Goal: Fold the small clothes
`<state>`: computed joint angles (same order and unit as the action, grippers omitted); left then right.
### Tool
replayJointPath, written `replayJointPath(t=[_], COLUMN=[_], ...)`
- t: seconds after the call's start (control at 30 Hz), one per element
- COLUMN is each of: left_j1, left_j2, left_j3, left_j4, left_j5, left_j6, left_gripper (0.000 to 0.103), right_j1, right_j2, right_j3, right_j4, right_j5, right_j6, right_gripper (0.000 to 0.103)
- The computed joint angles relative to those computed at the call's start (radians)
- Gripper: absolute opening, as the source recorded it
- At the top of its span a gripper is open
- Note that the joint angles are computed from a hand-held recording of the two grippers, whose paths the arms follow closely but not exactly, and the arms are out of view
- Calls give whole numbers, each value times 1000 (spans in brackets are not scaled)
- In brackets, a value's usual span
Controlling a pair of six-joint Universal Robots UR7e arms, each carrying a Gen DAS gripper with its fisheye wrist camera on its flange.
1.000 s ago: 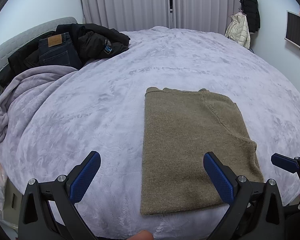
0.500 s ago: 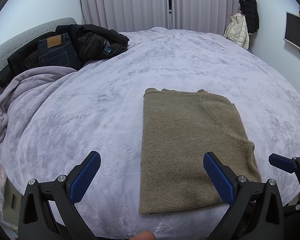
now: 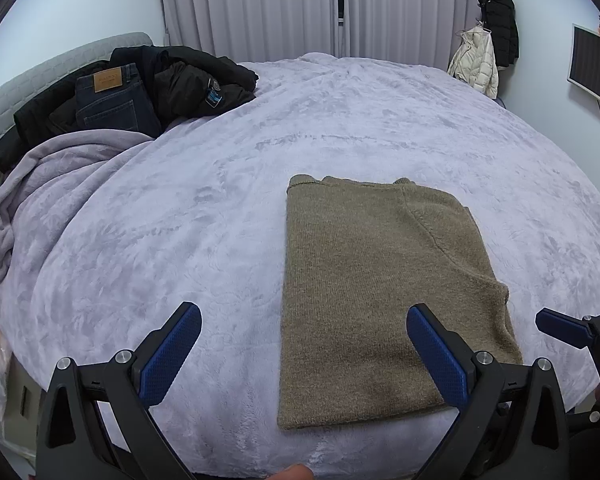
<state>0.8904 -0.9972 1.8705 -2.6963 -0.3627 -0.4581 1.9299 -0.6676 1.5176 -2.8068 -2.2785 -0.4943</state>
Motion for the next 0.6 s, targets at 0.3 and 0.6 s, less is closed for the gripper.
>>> replayJointPath(t=[0.3, 0.6], left_j1=[0, -2], left_j2=[0, 0], left_j3=[2, 5], left_j4=[-11, 1], left_j5=[-1, -8], left_j6=[8, -16], left_gripper=[103, 103], right_j1=[3, 4], right_j2=[2, 3], right_j3=[1, 2], right_j4=[0, -1], right_j5=[-2, -2], right_j6=[6, 6], right_gripper=[88, 88])
